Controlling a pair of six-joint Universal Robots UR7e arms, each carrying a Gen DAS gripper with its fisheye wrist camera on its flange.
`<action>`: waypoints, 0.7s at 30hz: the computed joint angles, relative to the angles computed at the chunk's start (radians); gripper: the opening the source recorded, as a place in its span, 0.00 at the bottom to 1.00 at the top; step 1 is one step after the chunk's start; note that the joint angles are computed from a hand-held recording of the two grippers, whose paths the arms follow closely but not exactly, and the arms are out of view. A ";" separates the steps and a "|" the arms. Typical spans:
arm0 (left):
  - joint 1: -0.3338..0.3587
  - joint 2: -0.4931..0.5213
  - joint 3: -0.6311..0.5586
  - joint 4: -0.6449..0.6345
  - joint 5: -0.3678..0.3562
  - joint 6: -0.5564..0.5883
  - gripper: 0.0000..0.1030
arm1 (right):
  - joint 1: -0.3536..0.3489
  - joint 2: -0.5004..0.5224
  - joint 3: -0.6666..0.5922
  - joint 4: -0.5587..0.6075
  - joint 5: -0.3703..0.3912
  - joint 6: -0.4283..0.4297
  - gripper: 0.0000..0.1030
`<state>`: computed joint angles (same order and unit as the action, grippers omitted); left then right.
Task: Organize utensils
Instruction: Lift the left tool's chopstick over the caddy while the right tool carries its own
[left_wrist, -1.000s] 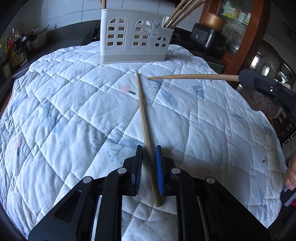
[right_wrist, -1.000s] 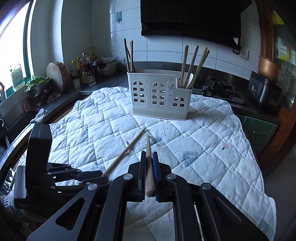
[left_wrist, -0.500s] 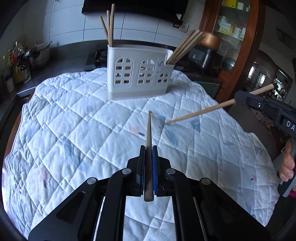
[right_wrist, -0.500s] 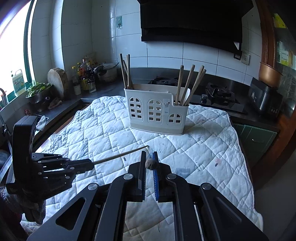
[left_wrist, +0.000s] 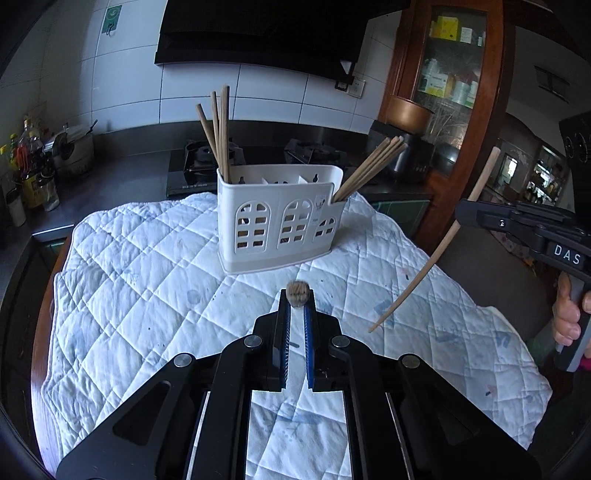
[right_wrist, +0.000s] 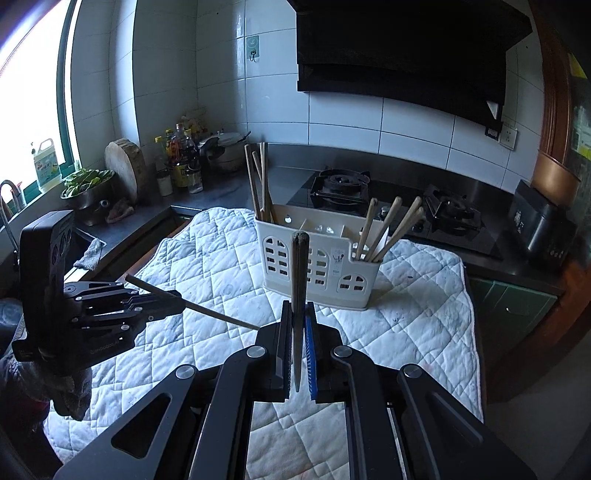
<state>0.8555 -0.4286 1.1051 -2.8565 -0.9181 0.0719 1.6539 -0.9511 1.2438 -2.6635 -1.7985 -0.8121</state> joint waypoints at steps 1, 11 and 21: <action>0.000 0.003 -0.016 0.008 -0.001 0.009 0.05 | 0.004 0.007 -0.023 0.017 0.003 0.003 0.06; -0.016 0.087 -0.295 0.114 0.005 0.133 0.05 | 0.053 0.138 -0.344 0.175 0.012 0.048 0.06; -0.036 0.257 -0.732 0.258 0.041 0.267 0.05 | 0.072 0.316 -0.693 0.235 0.004 0.067 0.06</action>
